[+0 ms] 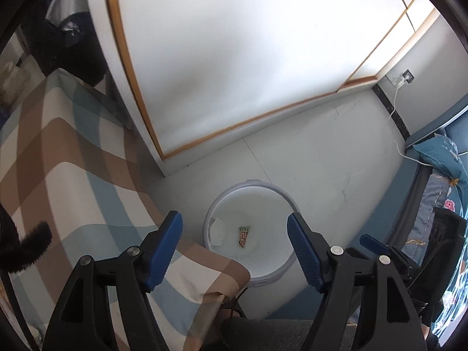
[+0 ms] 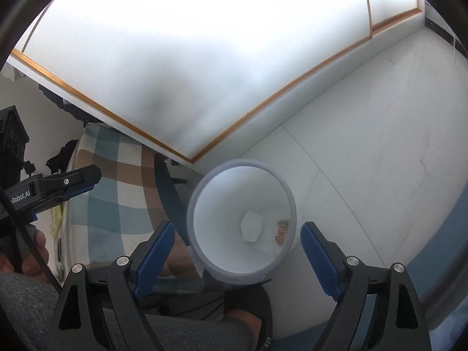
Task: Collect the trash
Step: 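Return the right gripper from the bin to the table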
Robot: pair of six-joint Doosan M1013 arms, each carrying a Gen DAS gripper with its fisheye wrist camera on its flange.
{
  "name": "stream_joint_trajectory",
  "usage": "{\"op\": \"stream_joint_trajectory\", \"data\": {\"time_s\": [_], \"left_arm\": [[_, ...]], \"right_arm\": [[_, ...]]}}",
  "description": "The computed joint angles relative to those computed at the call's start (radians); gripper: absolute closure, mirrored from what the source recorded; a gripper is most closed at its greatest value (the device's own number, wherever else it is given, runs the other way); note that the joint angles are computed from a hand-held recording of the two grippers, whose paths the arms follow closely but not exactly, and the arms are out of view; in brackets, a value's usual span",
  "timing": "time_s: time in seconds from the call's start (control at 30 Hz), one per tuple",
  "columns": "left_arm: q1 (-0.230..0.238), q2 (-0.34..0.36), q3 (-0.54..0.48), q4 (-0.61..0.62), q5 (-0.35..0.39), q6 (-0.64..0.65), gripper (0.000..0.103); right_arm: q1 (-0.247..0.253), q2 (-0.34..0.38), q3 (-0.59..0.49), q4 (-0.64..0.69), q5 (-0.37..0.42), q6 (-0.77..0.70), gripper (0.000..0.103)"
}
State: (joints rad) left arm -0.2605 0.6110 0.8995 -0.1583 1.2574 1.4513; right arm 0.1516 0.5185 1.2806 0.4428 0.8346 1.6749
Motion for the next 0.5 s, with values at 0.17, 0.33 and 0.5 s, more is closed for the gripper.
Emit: {"op": "stream_joint_trajectory", "data": {"time_s": [0.17,0.33,0.5], "left_arm": [[0.003,-0.062,0.067,0.089,-0.103,-0.071,0.021],[0.02,-0.123,0.135,0.116,-0.194,-0.102,0.021],[0.047,-0.178,0.19,0.137,-0.264,-0.131,0.021]], "right_arm": [[0.008,-0.023,-0.016,-0.033,-0.031,-0.004,0.012],[0.022,-0.038,-0.052,-0.09,-0.049,0.011,0.011],[0.056,-0.061,-0.089,-0.116,-0.1,-0.006,0.011]]}}
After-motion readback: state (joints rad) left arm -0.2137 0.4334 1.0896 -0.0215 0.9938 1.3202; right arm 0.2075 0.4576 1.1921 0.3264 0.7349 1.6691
